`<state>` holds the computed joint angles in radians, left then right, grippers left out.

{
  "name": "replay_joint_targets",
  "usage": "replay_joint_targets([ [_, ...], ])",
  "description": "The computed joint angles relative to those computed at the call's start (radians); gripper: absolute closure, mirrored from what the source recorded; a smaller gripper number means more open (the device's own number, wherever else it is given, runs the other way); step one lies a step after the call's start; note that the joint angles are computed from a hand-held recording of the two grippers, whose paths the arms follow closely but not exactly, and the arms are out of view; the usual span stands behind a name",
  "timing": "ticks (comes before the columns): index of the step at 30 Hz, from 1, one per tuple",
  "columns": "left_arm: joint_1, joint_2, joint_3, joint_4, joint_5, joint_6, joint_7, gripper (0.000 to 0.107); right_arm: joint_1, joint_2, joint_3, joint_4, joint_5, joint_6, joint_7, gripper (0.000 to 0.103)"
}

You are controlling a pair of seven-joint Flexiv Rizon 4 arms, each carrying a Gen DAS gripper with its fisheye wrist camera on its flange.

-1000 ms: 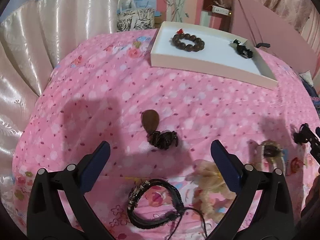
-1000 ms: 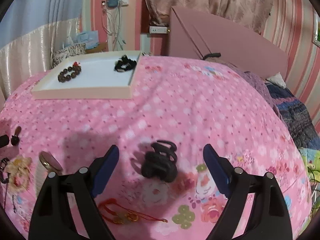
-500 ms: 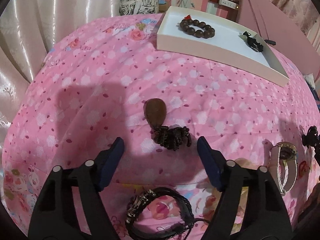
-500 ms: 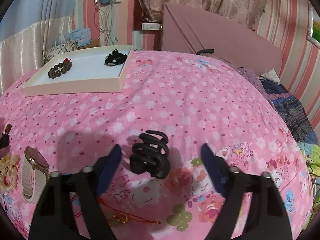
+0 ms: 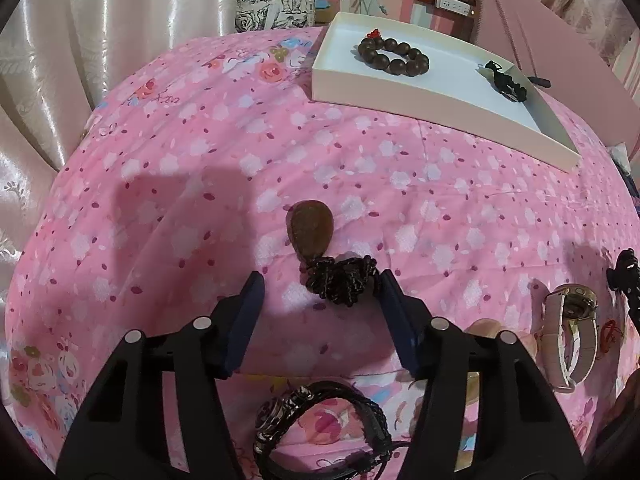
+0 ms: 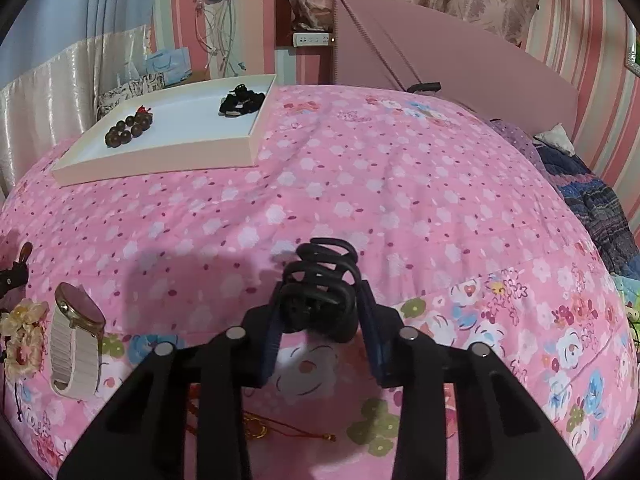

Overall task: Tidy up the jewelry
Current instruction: 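Grasp the black hair claw clip with the right tool while the left approaches the brown pendant, then grasp the black beaded bracelet with the left tool while the right lifts the claw clip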

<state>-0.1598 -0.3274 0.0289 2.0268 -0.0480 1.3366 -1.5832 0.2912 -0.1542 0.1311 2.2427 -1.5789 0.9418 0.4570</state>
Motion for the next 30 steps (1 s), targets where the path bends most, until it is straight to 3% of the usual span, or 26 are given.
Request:
replay_joint_targets([
  [4, 0.0, -0.008, -0.001, -0.011, 0.002, -0.005, 0.002, 0.049, -0.003, -0.004, -0.003, -0.002, -0.004, 0.01, 0.004, 0.068],
  [8, -0.002, -0.012, 0.0, -0.015, 0.004, -0.001, -0.003, 0.057, -0.001, -0.006, -0.002, -0.003, -0.004, 0.004, -0.002, 0.068],
  [11, 0.002, -0.012, -0.005, -0.009, -0.005, 0.01, 0.001, 0.073, -0.003, -0.005, -0.003, -0.003, -0.009, 0.006, 0.001, 0.068],
  [23, 0.005, 0.008, -0.001, 0.021, -0.019, 0.053, 0.0, 0.078, -0.003, -0.003, -0.002, -0.006, -0.015, -0.002, 0.001, 0.069],
  [30, -0.041, 0.05, 0.042, 0.007, 0.071, 0.078, -0.046, 0.079, -0.025, 0.017, -0.008, -0.025, -0.051, 0.063, 0.013, 0.069],
])
